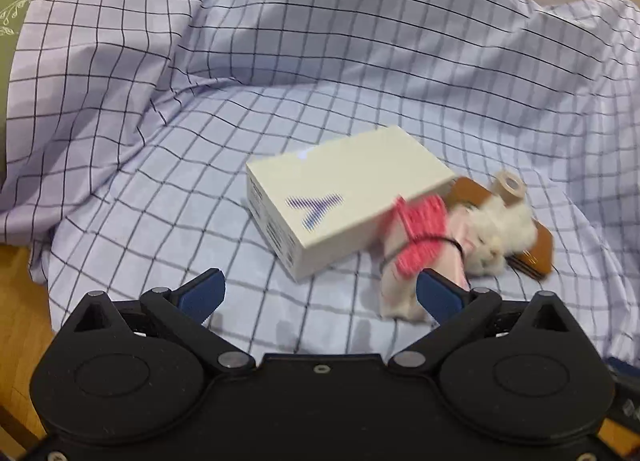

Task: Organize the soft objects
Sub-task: 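Move the left tool toward the pink-ribboned bundle while the right tool approaches the white plush bunny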

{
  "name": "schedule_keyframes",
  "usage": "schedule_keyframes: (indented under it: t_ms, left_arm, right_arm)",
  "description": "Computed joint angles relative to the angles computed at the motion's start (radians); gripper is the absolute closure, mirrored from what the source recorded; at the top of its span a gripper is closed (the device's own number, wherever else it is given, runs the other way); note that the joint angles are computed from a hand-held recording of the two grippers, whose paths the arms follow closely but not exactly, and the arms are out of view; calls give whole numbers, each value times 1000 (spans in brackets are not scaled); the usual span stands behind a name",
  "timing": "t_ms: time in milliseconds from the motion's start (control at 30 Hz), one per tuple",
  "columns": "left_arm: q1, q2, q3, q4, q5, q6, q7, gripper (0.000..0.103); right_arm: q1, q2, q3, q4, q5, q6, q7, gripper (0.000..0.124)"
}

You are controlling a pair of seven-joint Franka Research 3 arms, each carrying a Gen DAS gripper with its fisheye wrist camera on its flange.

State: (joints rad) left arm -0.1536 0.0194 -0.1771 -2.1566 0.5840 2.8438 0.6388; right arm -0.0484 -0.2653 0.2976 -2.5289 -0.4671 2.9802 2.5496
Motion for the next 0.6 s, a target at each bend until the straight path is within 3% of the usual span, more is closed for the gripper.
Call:
schedule_keyframes:
  t_ms: [100,300,600]
  left_arm:
    - [-7,44,0,50,14,-30,6,5]
    - [-21,91,-22,86,-127,-8,178,5]
    - [2,158,-93,142,-493,-21,512,5]
  right_arm:
    - [0,10,-5,5,1,5,0,43]
    - [-2,17,-16,3,0,6,9,43]
    - [-4,23,-31,-4,15,12,12,43]
